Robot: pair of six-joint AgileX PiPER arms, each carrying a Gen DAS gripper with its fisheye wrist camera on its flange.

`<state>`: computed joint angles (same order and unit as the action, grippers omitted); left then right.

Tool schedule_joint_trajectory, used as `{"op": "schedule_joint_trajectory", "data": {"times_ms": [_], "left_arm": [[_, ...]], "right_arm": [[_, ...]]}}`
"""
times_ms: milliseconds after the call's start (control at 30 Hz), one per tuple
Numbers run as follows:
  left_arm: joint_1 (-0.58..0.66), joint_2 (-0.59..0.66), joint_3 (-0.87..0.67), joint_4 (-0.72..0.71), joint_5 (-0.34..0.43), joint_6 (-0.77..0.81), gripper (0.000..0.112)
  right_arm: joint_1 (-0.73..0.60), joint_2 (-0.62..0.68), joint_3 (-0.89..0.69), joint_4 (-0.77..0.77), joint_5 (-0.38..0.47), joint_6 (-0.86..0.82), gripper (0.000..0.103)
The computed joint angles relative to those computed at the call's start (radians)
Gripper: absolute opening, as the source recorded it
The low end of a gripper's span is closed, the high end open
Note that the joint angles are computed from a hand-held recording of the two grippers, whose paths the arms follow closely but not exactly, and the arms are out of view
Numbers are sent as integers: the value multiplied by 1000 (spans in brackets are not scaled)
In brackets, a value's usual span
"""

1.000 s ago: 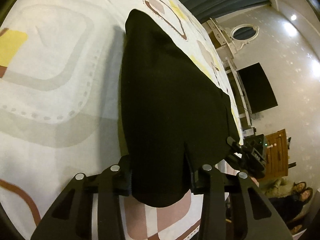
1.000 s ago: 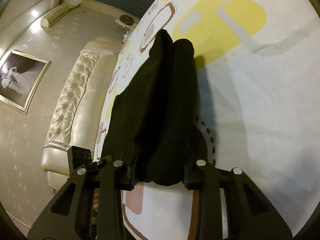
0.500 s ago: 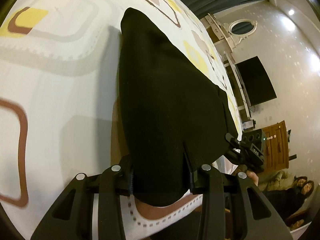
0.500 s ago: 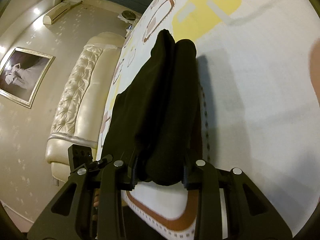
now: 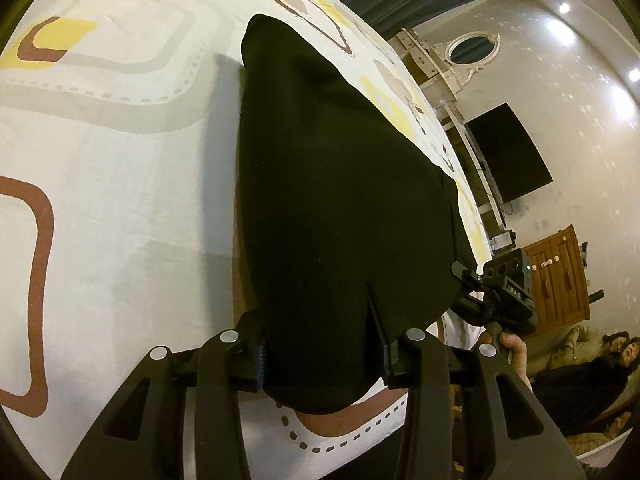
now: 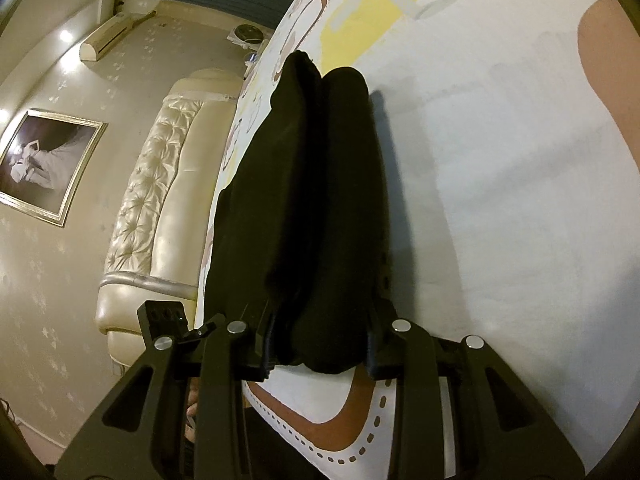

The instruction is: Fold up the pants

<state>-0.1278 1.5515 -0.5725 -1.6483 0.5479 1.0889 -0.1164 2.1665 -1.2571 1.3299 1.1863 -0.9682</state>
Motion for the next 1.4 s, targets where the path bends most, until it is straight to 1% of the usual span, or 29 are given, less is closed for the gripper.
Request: {"op": "schedule_joint_trajectory", "data": {"times_ms": [167, 233, 467, 867, 1200, 1400], "left_arm": [[-1, -2, 5, -10, -1, 10, 41], [-4, -25, 18, 1, -4, -7, 41], [13, -41, 36, 4, 12, 4, 42], [19, -41, 40, 3, 14, 13, 43], [38, -30, 58, -43, 44, 72, 43], [38, -26, 56, -42, 47, 66, 44]], "right_arm": [[-7, 6, 0, 3, 8, -4, 32], [-4, 3, 3, 6, 6, -3, 32], [-17, 12, -1, 5, 17, -7, 32], [-24, 15, -4, 13, 29, -2, 32], [-23, 16, -5, 18, 30, -2, 32], [-22, 16, -7, 17, 31, 2, 32]]}}
